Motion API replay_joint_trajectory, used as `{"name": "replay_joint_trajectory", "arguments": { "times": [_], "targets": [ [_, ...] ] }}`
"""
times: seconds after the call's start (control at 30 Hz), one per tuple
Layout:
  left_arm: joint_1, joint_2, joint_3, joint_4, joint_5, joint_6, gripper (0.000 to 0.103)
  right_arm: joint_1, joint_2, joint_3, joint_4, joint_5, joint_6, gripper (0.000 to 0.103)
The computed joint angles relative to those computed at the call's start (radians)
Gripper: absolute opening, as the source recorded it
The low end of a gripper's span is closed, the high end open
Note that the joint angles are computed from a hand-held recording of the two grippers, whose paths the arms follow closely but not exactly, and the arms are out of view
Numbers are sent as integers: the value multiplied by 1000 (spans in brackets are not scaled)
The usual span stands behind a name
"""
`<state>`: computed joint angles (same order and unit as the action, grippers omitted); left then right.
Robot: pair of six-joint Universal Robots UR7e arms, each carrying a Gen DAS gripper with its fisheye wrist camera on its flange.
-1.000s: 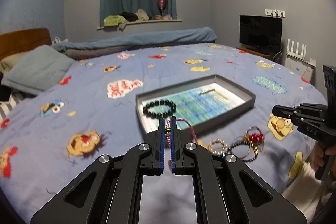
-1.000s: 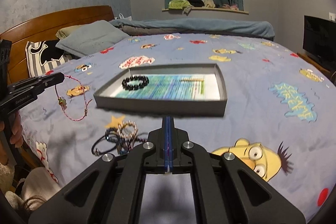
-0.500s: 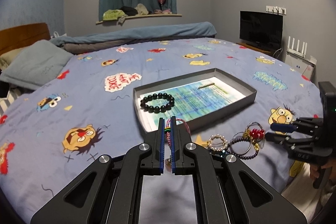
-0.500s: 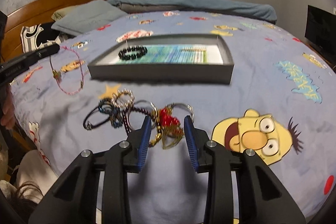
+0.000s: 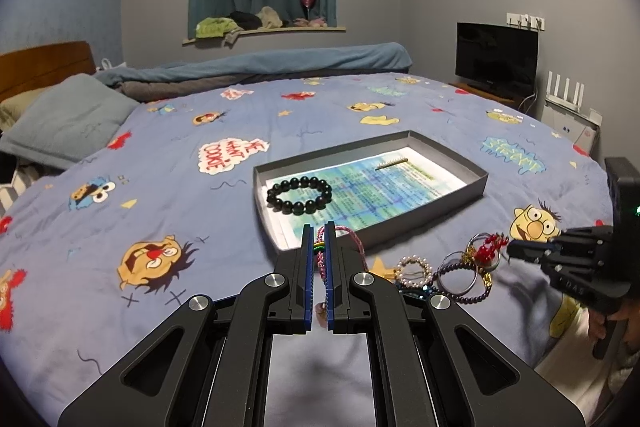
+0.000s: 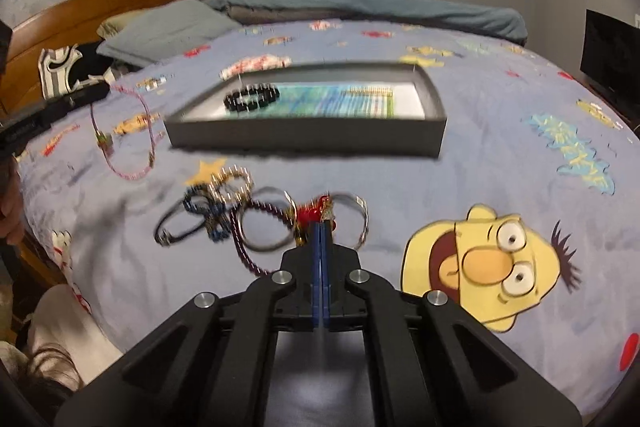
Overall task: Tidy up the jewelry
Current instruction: 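Carry both items into the grey box and open both tools to release them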
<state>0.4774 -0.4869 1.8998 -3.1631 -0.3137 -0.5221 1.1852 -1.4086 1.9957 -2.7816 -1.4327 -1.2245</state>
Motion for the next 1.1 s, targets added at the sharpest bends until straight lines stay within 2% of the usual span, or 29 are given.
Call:
{"name": "replay_joint_trajectory", "arguments": {
  "times": [0.17,0.3,0.4,0.57,0.63,0.67,0.7,0.87,1.1],
  "targets": [
    [-2,-7,-11,-23,5,39,5,21,-13,-29,31,51,8,0],
    [4,-3,-50,-67,18,134,5,56,-12,-64,43,86,14,0],
    [19,8,-103,-117,23,240,5,81,4,-103,57,98,40,0],
    [29,19,-142,-149,17,295,5,99,19,-138,79,81,40,0],
    [31,24,-139,-138,10,281,5,86,16,-128,99,54,22,3],
    [33,24,-135,-124,4,267,5,81,16,-124,111,37,16,11],
    [35,25,-132,-116,-2,255,5,75,16,-119,121,22,10,14],
    [50,24,-117,-76,-37,186,5,39,18,-84,131,-39,-19,20],
    [52,23,-100,-63,-53,149,5,25,34,-67,138,-87,-30,21]
  ]
}}
